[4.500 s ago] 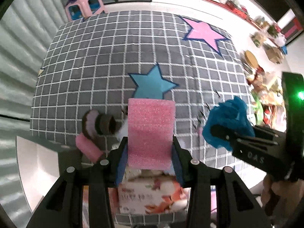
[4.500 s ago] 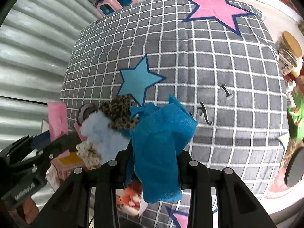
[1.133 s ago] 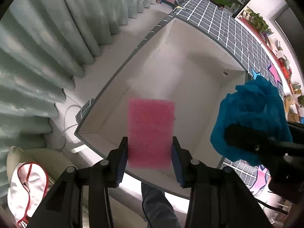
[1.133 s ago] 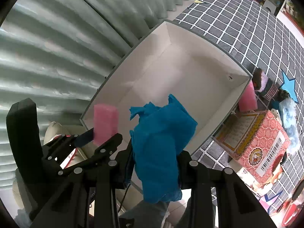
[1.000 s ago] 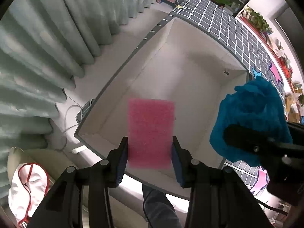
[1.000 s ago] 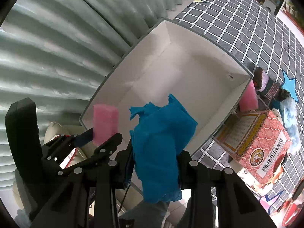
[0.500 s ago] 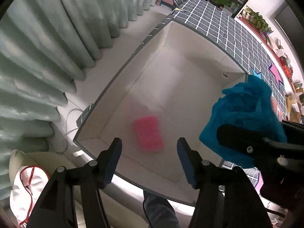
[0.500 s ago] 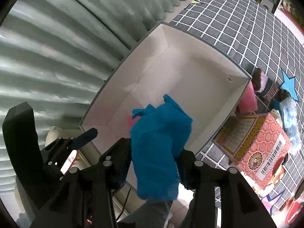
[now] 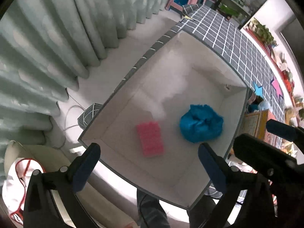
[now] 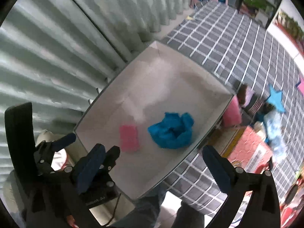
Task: Organize soft objects
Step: 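Open the left tool over the white box while the right tool drops the blue cloth, then move both tools back to the pile of soft items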
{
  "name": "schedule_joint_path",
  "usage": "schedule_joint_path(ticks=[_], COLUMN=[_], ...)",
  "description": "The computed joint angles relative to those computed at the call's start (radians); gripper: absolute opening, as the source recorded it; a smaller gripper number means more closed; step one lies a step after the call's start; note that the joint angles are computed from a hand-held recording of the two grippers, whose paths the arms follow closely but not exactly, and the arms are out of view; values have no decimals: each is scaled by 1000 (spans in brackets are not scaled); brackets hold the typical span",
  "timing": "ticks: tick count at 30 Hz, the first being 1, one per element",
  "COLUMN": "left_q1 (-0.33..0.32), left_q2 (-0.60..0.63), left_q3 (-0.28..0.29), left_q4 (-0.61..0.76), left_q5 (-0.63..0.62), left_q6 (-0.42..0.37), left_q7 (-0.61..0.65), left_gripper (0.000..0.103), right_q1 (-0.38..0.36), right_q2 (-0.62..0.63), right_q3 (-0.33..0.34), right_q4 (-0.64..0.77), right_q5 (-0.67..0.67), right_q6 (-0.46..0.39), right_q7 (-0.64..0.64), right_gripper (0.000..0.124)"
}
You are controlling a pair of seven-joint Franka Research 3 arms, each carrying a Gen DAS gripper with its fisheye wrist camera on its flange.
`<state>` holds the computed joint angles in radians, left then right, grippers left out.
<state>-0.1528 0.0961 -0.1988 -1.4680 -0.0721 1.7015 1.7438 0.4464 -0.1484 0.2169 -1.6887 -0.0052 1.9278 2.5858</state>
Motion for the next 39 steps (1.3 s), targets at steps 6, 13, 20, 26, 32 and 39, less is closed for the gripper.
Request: schedule_joint_path(ticks=[6,13,20,26,32,39], left_q1=[-3,-26,-70,-125,-196,-315], left_q2=[7,25,60,115,180,349], left_q3=[-3,-20,-48,-77,-100,-108], left_q4=[15,66,144,234,319,557], left_q5=[2,5,-6,-10,26,115], left_q6=[7,-19,-48,-88,-135,-230], left_q7=[1,-6,-5,-11,-26,-60], left_gripper=[103,103,103,103,103,103], right_q1=[1,-22,-89,-185,-262,-306], right_q2=[-2,-69,-242,-466,-659,-766], right_q3=[1,-3,-2,-14,-32,-68], right_q4=[22,-39,-178,-387,-607,-790], right_q5=[-33,-28,-22,23,118,217], right_q6=[-21,-3,17,-19,-79,-51], right_q7=[-8,11,48,104,155,121], right_gripper=[103,103,103,103,103,103])
